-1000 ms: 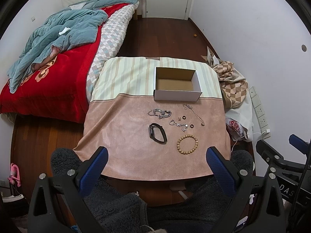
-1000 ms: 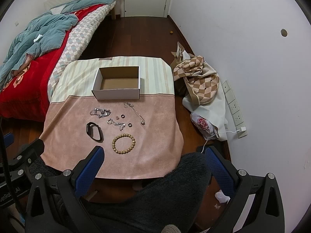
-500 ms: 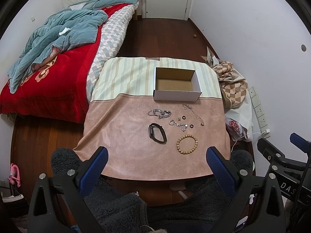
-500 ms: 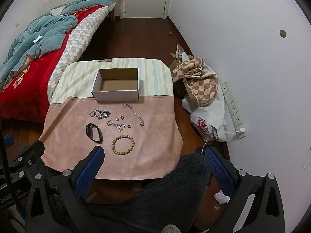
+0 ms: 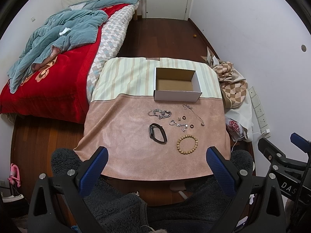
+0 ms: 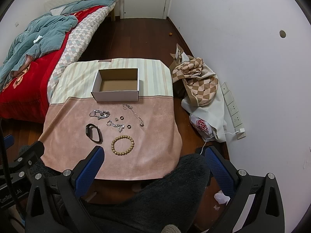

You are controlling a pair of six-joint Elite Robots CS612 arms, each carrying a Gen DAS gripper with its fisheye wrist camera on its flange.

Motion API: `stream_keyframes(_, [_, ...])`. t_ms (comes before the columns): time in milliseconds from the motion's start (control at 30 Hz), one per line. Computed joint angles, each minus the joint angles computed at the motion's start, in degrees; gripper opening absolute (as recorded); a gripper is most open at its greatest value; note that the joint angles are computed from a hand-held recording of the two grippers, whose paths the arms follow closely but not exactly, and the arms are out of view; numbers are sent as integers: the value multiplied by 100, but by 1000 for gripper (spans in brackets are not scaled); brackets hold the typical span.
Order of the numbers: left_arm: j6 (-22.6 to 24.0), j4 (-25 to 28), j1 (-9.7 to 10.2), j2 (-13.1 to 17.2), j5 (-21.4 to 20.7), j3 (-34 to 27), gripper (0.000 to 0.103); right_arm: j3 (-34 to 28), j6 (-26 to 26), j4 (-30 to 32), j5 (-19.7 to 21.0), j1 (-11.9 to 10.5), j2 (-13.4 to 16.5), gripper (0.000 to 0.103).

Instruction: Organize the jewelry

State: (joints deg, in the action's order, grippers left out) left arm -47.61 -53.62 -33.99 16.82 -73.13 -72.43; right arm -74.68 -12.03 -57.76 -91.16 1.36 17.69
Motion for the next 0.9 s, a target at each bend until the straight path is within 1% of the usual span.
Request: stream_keyframes(900, [9,-52,2,-35,54,13,103,63,-26,-82,7,-12,-51,103])
